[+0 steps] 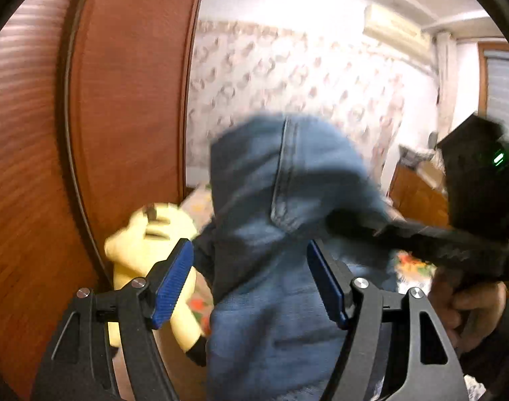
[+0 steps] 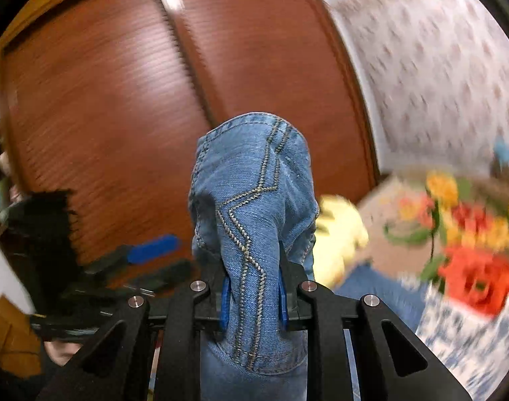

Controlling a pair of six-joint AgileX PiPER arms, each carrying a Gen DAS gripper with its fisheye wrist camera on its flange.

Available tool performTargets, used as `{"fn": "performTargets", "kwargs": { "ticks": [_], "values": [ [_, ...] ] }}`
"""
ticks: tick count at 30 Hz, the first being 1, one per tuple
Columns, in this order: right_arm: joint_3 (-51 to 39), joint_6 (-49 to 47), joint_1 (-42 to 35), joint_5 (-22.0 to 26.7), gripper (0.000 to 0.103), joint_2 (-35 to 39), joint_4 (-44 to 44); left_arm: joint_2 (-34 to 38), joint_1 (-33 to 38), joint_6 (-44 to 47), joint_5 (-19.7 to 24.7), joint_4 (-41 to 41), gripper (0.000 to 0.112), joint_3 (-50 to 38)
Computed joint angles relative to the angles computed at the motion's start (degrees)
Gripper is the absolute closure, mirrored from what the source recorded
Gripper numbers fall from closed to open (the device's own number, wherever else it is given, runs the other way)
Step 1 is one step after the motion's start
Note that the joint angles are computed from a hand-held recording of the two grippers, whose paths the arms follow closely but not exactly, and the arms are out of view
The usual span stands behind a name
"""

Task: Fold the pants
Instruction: 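Lift the folded jeans with the right gripper and carry them toward the yellow plush toy, then lower the jeans beside the plush toy and open the right gripper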

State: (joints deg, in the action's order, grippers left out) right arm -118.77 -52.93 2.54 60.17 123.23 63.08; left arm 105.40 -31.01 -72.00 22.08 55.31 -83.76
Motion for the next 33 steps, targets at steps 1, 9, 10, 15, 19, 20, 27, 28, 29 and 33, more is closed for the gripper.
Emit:
{"fn": "performTargets", "kwargs": {
  "ticks": [1,9,10,15,19,20,27,28,29,33],
  "values": [
    [-2.33,3.06,0.51,-0.8,0.081,3.64,-3.55,2.61,0.97,4.0,-0.79,-4.33,0.041,-1.66],
    [-2.43,7.88,-0.7,-9.67,0.062,10.45,-14.65,15.48,1.09,21.46,-1.42,-23.14,0.042,-8.49],
    [-1.4,7.99,-0.19,-10.57,0.057,9.44,-16.17,15.9,0.91,21.33,-1.28,-23.15,0.042,-8.64],
    [4.83,8.12,2.25,-16.08,0.05,3.07,-19.44,18.69,0.78,26.94,2.35,-27.57,0.042,-12.79],
    [8.73,3.18,1.88,-18.5,0.049,0.58,-16.11,18.61,0.31,25.05,2.98,-26.21,0.042,-11.79],
    [9.33,0.77,1.78,-19.68,0.049,0.9,-14.62,19.3,0.49,24.76,3.14,-25.96,0.042,-12.09],
    [7.69,-3.25,2.94,-24.87,0.05,5.34,-13.6,18.65,1.13,21.82,0.49,-24.93,0.042,-7.87],
    [6.3,-0.75,3.55,-25.43,0.05,6.72,-17.01,18.5,1.14,21.03,0.17,-24.24,0.042,-7.41],
    [3.46,1.29,3.66,-25.3,0.05,9.02,-19.77,18.44,1.12,20.02,-0.2,-23.33,0.042,-7.0],
    [-9.41,12.68,4.51,-20.42,0.05,18.57,-30.95,18.13,1.18,17.44,-2.07,-21.35,0.042,-5.21]
  ]
}}
